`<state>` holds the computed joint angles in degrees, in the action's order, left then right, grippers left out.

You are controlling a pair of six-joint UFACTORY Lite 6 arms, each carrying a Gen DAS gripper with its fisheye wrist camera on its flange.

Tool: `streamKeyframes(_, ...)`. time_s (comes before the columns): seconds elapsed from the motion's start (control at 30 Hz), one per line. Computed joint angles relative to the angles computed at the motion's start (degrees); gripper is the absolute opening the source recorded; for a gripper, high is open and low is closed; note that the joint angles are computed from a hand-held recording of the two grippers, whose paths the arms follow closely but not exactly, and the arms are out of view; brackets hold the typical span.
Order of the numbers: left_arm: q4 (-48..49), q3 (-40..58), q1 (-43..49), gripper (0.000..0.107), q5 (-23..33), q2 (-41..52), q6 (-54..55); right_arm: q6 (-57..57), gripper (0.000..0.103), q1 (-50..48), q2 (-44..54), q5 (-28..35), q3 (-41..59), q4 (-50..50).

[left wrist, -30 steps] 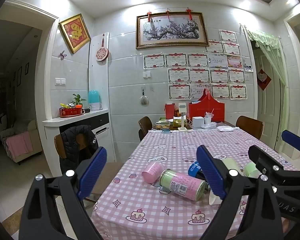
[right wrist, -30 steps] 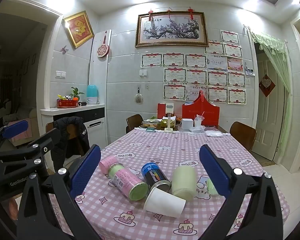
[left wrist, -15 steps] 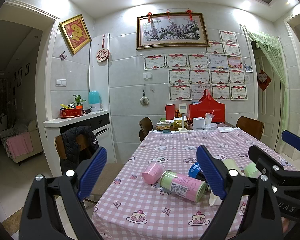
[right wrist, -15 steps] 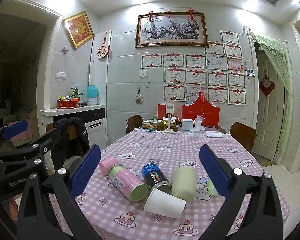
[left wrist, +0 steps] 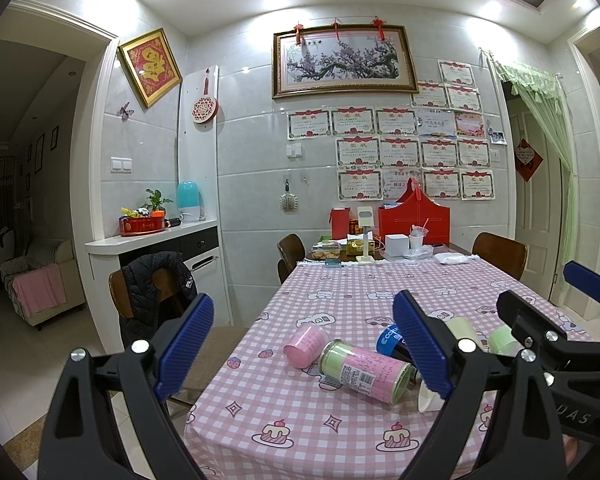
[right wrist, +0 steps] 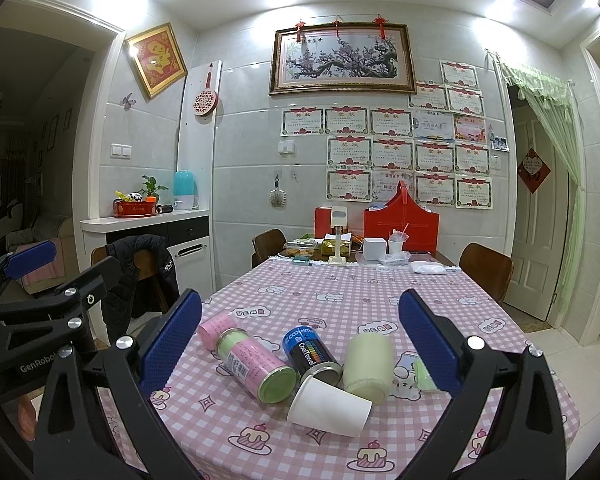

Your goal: Flip cup upside down

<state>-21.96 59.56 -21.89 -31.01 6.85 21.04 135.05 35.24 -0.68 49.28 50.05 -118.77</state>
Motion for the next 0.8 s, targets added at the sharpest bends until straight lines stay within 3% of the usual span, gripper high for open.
streamKeyframes(0.8,0.1,1.5,-0.2,0.090,0.6,2.2,-0.1,0.4,0.095,-1.9,-2.1,-1.7,-2.0,-1.1)
